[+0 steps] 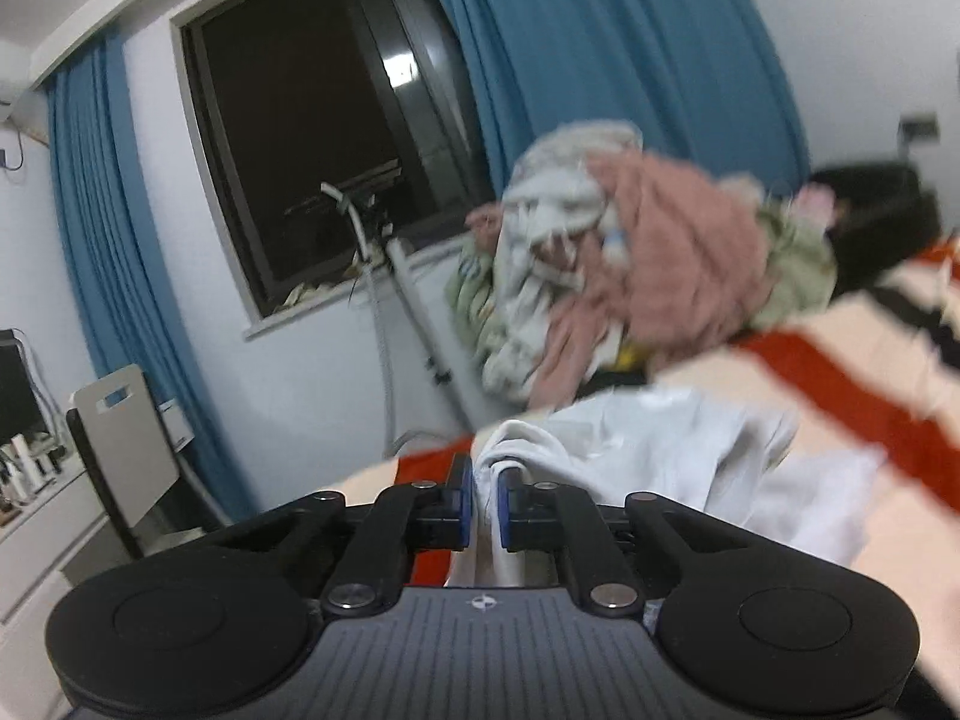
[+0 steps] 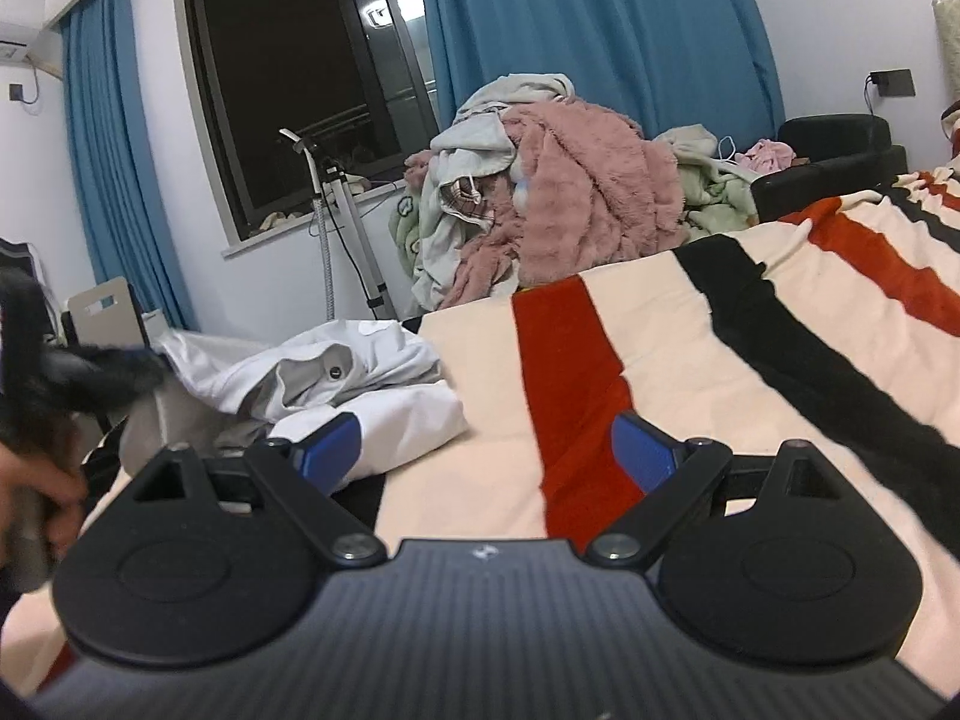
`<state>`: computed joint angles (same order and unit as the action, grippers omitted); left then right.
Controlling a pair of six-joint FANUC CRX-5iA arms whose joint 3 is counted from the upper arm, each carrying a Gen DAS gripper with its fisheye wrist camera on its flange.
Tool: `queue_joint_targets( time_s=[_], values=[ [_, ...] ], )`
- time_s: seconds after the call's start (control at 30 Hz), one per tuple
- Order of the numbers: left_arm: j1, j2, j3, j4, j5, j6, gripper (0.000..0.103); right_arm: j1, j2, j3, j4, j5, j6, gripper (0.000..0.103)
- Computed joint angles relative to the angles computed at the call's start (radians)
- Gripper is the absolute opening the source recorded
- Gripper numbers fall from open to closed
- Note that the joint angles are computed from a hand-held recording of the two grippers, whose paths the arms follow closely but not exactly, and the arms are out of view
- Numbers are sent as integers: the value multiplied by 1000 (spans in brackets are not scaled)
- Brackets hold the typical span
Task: Fold clothes
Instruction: 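Grasp the white T-shirt with the left gripper and lift it up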
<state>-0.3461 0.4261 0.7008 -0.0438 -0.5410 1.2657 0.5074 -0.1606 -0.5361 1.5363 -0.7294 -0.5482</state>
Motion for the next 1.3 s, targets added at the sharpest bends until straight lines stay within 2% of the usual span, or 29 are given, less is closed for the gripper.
queue_joint_targets(
  time_s=[0.1, 0.3, 0.4, 0.5, 0.6, 0.77, 0.83, 0.93, 1.03, 1.1, 1.17, 1.23, 1.3],
  values=[
    [32, -103, -141, 227, 36, -126, 8, -1, 7, -4, 33, 10, -31, 92],
    [68, -399, -549, 633, 126, -415, 8, 35, -6, -16, 66, 21, -48, 92],
    [91, -524, -711, 823, 147, -548, 8, 80, -7, -12, 50, 1, 33, 92],
    [128, -623, -840, 981, 137, -644, 8, 145, -13, 4, -42, 7, 178, 92],
    [173, -681, -925, 1084, 118, -697, 8, 224, -7, 30, -127, -14, 298, 92],
    [258, -710, -991, 1202, 59, -726, 8, 297, 42, 69, -157, -33, 429, 92],
    [285, -702, -998, 1238, 44, -725, 8, 298, 76, 95, -181, -31, 440, 92],
    [320, -675, -986, 1237, 16, -675, 8, 270, 118, 130, -262, 36, 441, 92],
    [335, -659, -981, 1211, 3, -641, 8, 219, 125, 111, -232, 132, 338, 92],
    [340, -648, -969, 1171, -1, -623, 8, 172, 121, 91, -129, 188, 221, 92],
    [328, -629, -953, 1158, 10, -617, 8, 97, 103, 60, 67, 270, 30, 92],
    [319, -617, -945, 1152, 17, -613, 8, 2, 75, 36, 316, 369, -222, 92],
    [310, -609, -937, 1136, 28, -598, 8, -77, 59, 35, 499, 437, -444, 92]
  ],
)
